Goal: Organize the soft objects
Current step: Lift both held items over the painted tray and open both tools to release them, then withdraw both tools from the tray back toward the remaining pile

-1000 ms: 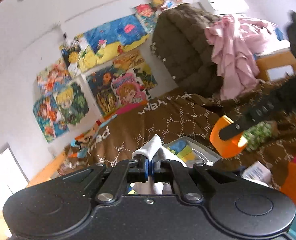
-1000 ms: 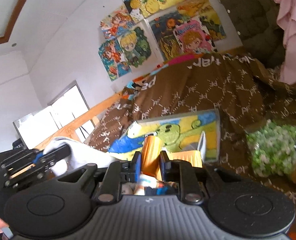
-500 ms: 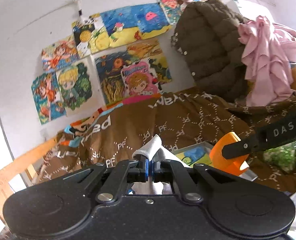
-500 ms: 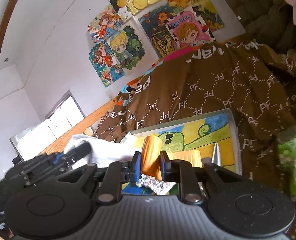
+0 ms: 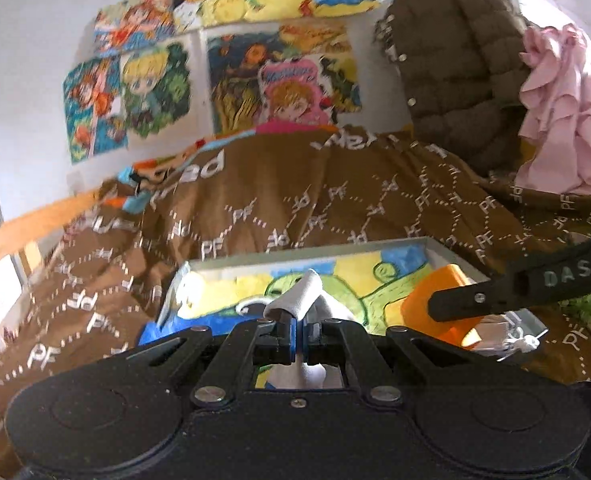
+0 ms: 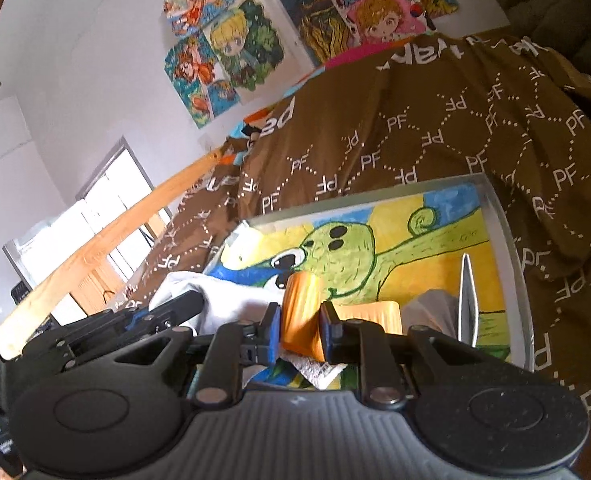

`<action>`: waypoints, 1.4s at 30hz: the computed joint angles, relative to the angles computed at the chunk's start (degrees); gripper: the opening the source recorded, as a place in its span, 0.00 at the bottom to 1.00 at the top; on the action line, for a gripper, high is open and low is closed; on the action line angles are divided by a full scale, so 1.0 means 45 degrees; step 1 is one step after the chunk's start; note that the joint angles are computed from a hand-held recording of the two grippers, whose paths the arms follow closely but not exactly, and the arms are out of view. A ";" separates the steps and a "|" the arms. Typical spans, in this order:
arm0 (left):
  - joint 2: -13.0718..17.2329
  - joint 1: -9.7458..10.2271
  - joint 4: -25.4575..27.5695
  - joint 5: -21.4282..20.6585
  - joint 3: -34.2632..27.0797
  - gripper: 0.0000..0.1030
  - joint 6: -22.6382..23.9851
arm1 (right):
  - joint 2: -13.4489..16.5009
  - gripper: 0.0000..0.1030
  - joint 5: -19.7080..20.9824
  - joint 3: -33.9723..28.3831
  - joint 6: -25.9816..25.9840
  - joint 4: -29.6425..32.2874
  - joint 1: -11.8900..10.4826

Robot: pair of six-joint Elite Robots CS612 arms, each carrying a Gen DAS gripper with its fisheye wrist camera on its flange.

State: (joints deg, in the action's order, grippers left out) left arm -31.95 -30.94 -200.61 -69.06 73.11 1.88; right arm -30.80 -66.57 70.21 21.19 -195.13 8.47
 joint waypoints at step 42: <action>-0.0704 -0.0383 0.0978 0.1602 0.0716 0.79 -0.0553 | -0.1078 0.80 -0.2349 0.1066 -0.0826 0.0849 0.0162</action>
